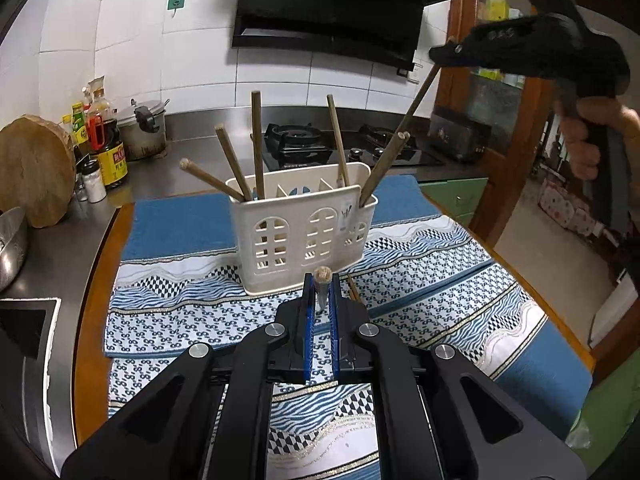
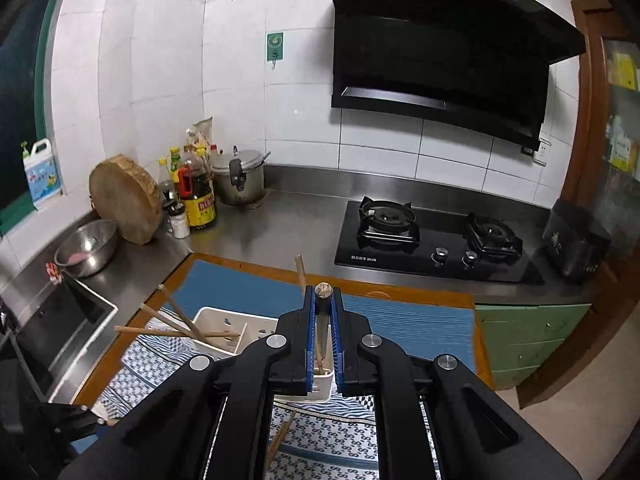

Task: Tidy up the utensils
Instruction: 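Lift both held chopsticks up over the white utensil holder, then drop the right tool's chopstick into the holder and open while the left tool drops its own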

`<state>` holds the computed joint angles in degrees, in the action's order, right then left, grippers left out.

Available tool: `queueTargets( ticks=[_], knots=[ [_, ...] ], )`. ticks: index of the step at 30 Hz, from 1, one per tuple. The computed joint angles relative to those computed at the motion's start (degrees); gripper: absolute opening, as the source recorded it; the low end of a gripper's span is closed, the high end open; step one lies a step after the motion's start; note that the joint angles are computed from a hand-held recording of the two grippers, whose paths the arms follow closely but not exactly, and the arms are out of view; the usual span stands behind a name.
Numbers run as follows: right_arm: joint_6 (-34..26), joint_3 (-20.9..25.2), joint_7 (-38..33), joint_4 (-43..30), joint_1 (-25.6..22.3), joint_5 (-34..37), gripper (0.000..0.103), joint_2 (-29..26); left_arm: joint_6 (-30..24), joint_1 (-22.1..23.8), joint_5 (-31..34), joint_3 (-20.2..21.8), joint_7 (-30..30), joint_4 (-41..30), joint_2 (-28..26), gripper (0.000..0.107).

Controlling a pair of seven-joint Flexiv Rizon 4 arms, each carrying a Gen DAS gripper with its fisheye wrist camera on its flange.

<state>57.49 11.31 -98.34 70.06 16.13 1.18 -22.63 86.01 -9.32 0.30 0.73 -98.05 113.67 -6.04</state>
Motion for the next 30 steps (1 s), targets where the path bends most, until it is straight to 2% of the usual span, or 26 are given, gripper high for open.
queueTargets(
  ticks=[4,7,14,16,17,18,20,23,30],
  knots=[
    [-2.77,-1.12,1.14,-1.13,1.37,-2.75,0.007,-1.86,-0.30,0.50,-1.66,-0.69,1.98,-0.28,0.14,0.005],
    [-3.96,-1.26,1.61,-1.89,1.68,-3.29,0.007,-3.06,-1.24,0.22,-0.18,-0.18,1.72,-1.60,0.35,0.005],
    [-4.20,-0.95,1.55,-1.77,1.38,-2.78,0.008,-4.09,-1.92,0.60,-0.47,-0.58,2.98,-4.26,1.03,0.005],
    [-3.29,-0.51,0.99,-1.17,0.87,-2.01,0.018,-3.73,-2.07,0.61,0.20,-0.51,2.81,-5.45,1.12,0.005],
    [-2.66,-0.34,0.77,-0.78,0.61,-1.58,0.028,-3.45,-2.18,0.61,0.68,-0.43,2.61,-6.25,1.15,0.005],
    [-1.84,-0.34,0.68,-0.18,0.45,-1.40,0.033,-3.06,-2.26,0.62,1.09,-0.38,2.44,-6.92,1.18,0.005],
    [-0.45,-0.07,-0.10,1.15,-0.13,-0.88,0.036,-2.09,-2.54,0.68,1.93,-0.24,1.83,-8.71,1.06,0.005],
    [3.06,0.42,-1.35,5.00,-1.15,0.23,0.050,0.23,-3.58,0.62,4.55,0.42,-0.11,-12.54,0.34,0.005],
    [9.80,2.53,-7.74,15.27,-4.24,4.66,0.066,6.00,-5.73,0.60,7.48,1.63,-3.78,-21.02,-2.68,0.005]
  ],
)
